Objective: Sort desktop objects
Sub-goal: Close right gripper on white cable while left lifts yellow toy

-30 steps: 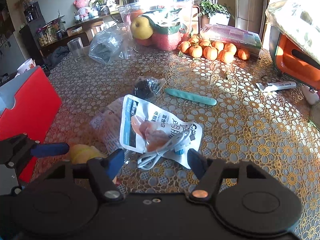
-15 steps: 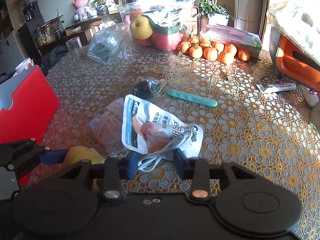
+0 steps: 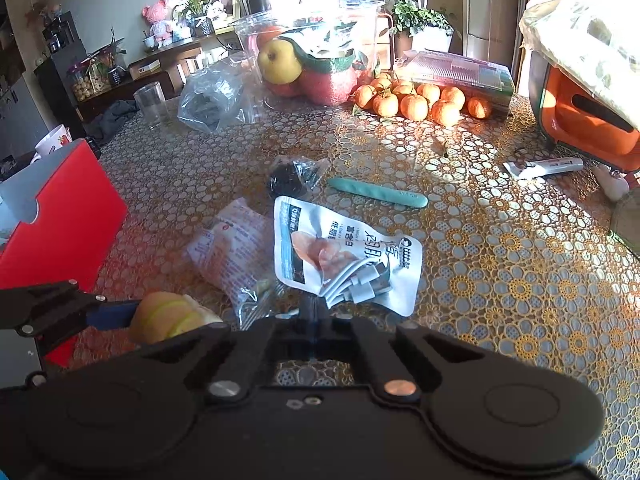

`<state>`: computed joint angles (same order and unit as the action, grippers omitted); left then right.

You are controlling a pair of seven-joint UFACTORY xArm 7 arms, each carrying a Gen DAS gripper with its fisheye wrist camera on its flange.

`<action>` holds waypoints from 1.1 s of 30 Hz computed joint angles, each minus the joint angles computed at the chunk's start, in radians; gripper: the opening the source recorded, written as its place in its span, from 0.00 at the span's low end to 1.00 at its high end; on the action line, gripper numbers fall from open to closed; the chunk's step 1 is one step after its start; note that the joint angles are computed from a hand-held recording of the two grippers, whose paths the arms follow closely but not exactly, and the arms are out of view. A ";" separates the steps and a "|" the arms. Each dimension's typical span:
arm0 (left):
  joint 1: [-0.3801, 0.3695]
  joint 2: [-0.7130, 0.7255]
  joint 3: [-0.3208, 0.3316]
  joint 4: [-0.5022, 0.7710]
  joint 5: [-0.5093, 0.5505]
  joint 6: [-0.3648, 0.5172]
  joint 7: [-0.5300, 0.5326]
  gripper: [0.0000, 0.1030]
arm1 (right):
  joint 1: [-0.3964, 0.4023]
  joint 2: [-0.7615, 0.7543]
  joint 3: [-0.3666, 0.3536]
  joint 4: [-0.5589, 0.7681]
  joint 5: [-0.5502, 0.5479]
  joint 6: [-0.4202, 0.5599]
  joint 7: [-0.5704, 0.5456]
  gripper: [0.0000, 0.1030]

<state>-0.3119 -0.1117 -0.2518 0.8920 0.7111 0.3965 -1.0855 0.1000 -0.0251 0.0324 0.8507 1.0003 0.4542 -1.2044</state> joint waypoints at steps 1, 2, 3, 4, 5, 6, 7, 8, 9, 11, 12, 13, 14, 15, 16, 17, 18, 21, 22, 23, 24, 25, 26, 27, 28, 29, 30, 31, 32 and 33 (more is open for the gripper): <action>-0.001 -0.002 -0.001 -0.001 0.002 0.002 -0.002 0.69 | 0.001 -0.002 0.002 -0.004 -0.018 -0.012 0.012 0.02; -0.001 -0.005 -0.002 -0.001 0.002 0.003 -0.004 0.69 | 0.001 -0.001 0.003 -0.005 -0.043 -0.020 0.030 0.11; -0.002 -0.006 -0.002 -0.003 -0.003 0.003 -0.003 0.69 | 0.000 0.005 0.003 -0.001 -0.067 -0.017 0.056 0.22; -0.002 -0.009 -0.003 -0.005 -0.006 0.002 -0.003 0.69 | -0.001 0.010 0.002 0.004 -0.076 -0.011 0.074 0.22; -0.001 -0.011 -0.003 -0.006 -0.006 0.002 -0.005 0.69 | -0.003 0.018 0.002 0.010 -0.087 -0.005 0.089 0.23; -0.001 -0.013 -0.003 -0.009 -0.009 0.001 -0.004 0.69 | -0.003 0.023 0.004 0.012 -0.095 -0.007 0.101 0.29; 0.000 -0.014 -0.003 -0.010 -0.013 0.001 0.001 0.69 | -0.002 0.030 0.008 0.014 -0.101 -0.015 0.112 0.33; 0.000 -0.014 -0.003 -0.010 -0.016 0.001 0.004 0.69 | -0.003 0.036 0.012 0.018 -0.099 -0.018 0.117 0.40; 0.001 -0.014 -0.003 -0.011 -0.020 0.001 0.007 0.69 | -0.003 0.041 0.014 0.023 -0.093 -0.014 0.121 0.42; 0.002 -0.013 -0.001 -0.013 -0.033 -0.004 0.017 0.69 | -0.005 0.054 0.020 0.036 -0.090 -0.012 0.135 0.54; 0.003 -0.012 -0.001 -0.013 -0.036 -0.005 0.019 0.69 | -0.007 0.063 0.023 0.043 -0.090 -0.012 0.147 0.57; 0.004 -0.011 -0.002 -0.014 -0.035 -0.006 0.018 0.69 | -0.010 0.072 0.024 0.053 -0.093 -0.004 0.164 0.57; 0.003 -0.011 -0.002 -0.014 -0.038 -0.007 0.021 0.69 | -0.015 0.084 0.025 0.067 -0.096 0.010 0.189 0.57; 0.003 -0.010 -0.001 -0.015 -0.044 -0.010 0.026 0.69 | -0.019 0.094 0.027 0.077 -0.098 0.020 0.212 0.56; 0.003 -0.009 0.000 -0.016 -0.047 -0.012 0.029 0.69 | -0.024 0.102 0.030 0.085 -0.104 0.025 0.232 0.56; 0.004 -0.009 0.000 -0.017 -0.049 -0.012 0.029 0.69 | -0.027 0.105 0.035 0.085 -0.096 0.020 0.230 0.55; 0.004 -0.008 0.000 -0.018 -0.052 -0.013 0.032 0.69 | -0.028 0.106 0.040 0.084 -0.098 0.008 0.231 0.50; 0.003 -0.008 0.000 -0.017 -0.062 -0.009 0.038 0.69 | -0.031 0.104 0.047 0.079 -0.112 -0.004 0.235 0.28; 0.002 -0.008 0.000 -0.016 -0.065 -0.007 0.040 0.69 | -0.033 0.102 0.047 0.079 -0.115 0.001 0.239 0.25; 0.002 -0.009 -0.001 -0.016 -0.066 -0.005 0.041 0.69 | -0.032 0.099 0.047 0.075 -0.129 -0.003 0.254 0.21; 0.001 -0.010 -0.002 -0.015 -0.067 -0.001 0.042 0.69 | -0.032 0.096 0.047 0.071 -0.136 -0.009 0.262 0.18; 0.000 -0.013 -0.003 -0.016 -0.069 0.002 0.043 0.69 | -0.033 0.092 0.047 0.067 -0.133 -0.010 0.261 0.15; -0.001 -0.016 -0.003 -0.018 -0.072 0.002 0.044 0.69 | -0.034 0.088 0.047 0.064 -0.130 -0.012 0.262 0.10; -0.002 -0.020 -0.004 -0.018 -0.078 0.004 0.048 0.69 | -0.034 0.082 0.046 0.060 -0.128 -0.016 0.262 0.09; -0.003 -0.024 -0.005 -0.019 -0.084 0.007 0.052 0.69 | -0.034 0.075 0.044 0.055 -0.126 -0.016 0.258 0.09; -0.004 -0.027 -0.007 -0.018 -0.090 0.012 0.057 0.69 | -0.034 0.066 0.042 0.049 -0.125 -0.014 0.256 0.09; -0.005 -0.032 -0.009 -0.019 -0.094 0.017 0.061 0.69 | -0.034 0.056 0.038 0.042 -0.127 -0.010 0.256 0.09; -0.006 -0.038 -0.011 -0.019 -0.101 0.023 0.065 0.69 | -0.033 0.044 0.034 0.034 -0.129 -0.006 0.256 0.09; -0.007 -0.044 -0.013 -0.021 -0.106 0.026 0.069 0.69 | -0.032 0.031 0.029 0.023 -0.129 -0.005 0.255 0.09; -0.007 -0.051 -0.016 -0.021 -0.110 0.031 0.071 0.69 | -0.030 0.017 0.024 0.014 -0.129 -0.001 0.254 0.09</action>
